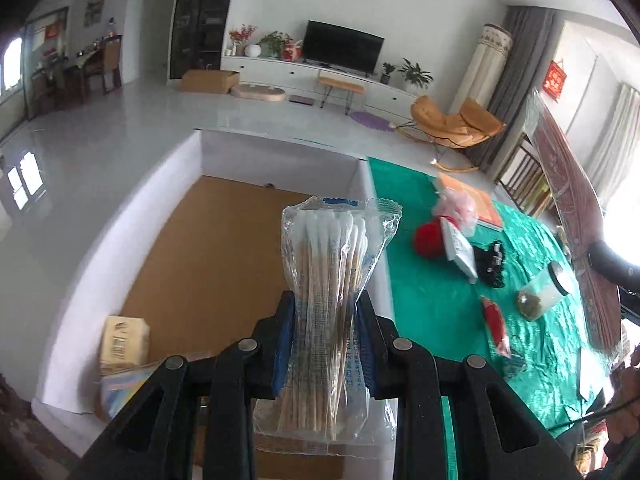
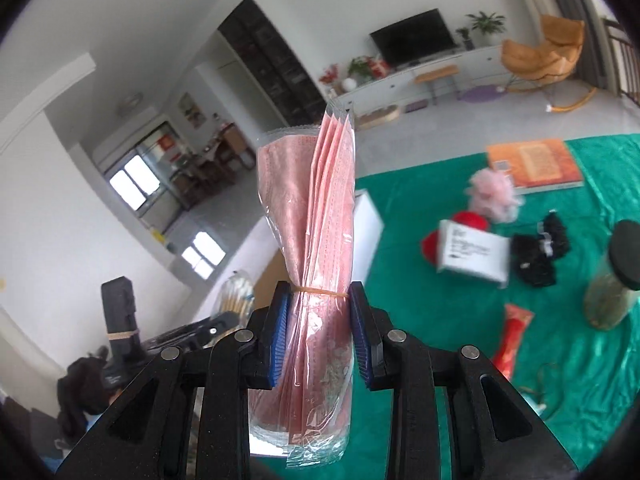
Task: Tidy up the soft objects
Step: 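Drop the mask pack into the white box with the right tool while the left drops the swabs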
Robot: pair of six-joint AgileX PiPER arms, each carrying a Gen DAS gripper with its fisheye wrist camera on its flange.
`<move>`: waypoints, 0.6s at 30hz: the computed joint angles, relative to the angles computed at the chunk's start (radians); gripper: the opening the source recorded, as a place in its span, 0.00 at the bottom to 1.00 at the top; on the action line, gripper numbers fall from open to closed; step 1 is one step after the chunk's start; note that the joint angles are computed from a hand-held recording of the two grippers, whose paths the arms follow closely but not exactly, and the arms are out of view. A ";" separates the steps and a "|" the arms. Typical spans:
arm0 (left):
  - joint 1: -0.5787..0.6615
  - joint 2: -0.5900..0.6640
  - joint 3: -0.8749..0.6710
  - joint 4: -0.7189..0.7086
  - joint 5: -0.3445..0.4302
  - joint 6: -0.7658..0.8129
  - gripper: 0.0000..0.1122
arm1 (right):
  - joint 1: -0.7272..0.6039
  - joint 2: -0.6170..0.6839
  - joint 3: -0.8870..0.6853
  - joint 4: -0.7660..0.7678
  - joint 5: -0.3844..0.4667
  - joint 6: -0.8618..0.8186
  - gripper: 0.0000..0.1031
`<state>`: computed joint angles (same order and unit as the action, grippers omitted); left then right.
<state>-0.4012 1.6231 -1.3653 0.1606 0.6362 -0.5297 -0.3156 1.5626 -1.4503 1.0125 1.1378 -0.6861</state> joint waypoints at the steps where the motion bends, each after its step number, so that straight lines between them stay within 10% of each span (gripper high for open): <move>1: 0.018 -0.018 0.031 0.035 0.002 -0.021 0.26 | 0.071 0.010 -0.002 -0.003 -0.017 0.026 0.30; 4: 0.039 -0.038 0.112 0.227 0.022 -0.195 0.40 | 0.252 0.071 -0.010 0.001 -0.078 0.070 0.31; 6: 0.052 -0.051 0.169 0.306 0.001 -0.298 0.88 | 0.332 0.126 -0.012 0.016 -0.096 0.044 0.54; 8: 0.044 -0.085 0.240 0.422 -0.056 -0.453 0.91 | 0.347 0.167 0.007 0.037 -0.076 0.016 0.72; 13: -0.007 -0.049 0.235 0.388 -0.132 -0.448 0.91 | 0.244 0.109 0.198 -0.043 -0.167 -0.116 0.72; 18: -0.135 0.036 0.131 0.297 -0.167 -0.412 0.91 | -0.006 0.211 0.341 -0.024 -0.082 -0.315 0.72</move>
<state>-0.5358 1.6593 -1.2342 0.4577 0.4688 -0.9414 -0.3221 1.7737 -1.1090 0.9885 1.0562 -1.0012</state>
